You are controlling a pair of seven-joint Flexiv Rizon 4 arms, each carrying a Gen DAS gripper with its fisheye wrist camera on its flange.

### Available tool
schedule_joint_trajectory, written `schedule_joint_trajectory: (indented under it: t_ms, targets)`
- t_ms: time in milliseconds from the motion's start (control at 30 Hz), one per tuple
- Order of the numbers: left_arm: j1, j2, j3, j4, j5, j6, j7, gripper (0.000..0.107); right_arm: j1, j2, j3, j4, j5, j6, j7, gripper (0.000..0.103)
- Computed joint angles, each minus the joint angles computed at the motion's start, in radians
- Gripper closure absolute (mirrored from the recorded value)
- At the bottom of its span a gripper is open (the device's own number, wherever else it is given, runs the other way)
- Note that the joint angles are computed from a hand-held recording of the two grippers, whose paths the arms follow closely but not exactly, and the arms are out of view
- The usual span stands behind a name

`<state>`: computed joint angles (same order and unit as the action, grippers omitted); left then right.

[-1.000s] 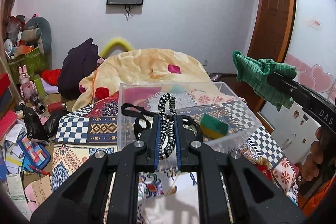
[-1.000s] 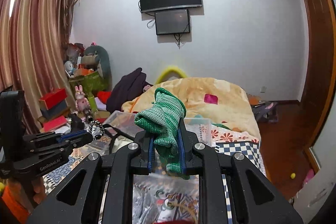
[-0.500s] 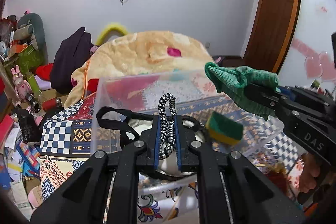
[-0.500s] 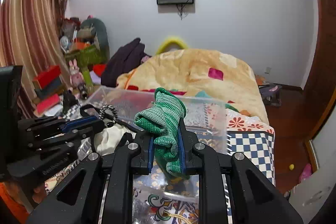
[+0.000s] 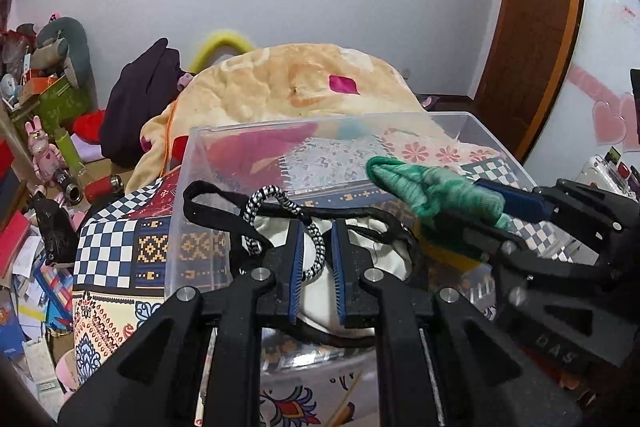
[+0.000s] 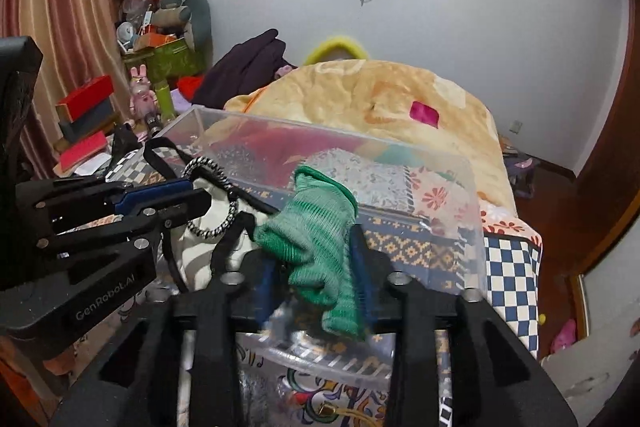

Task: Organize soft objects
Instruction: 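Open left tool to drop the cord in the box while right tool releases the glove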

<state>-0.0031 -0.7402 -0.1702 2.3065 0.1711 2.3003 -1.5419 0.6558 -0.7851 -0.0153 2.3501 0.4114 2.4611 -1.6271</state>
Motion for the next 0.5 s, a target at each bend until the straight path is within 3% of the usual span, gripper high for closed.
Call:
schedule_joint_trajectory:
  t_ms: [200,267,500]
  targets:
    - [0.006,0.021,0.012,0.048,0.031,0.053,0.0,0.095,0.021,0.001,0.005,0.032,0.035,0.066,-0.027,0.057]
    - [0.011,0.027,0.016,0.072,0.049,0.092,-0.001,0.094,0.015,-0.002,0.015,0.044,0.038,0.1,-0.03,0.046]
    - [0.04,0.055,0.031,0.158,0.126,0.202,-0.001,0.076,-0.024,-0.011,0.076,0.118,0.027,0.27,-0.015,0.043]
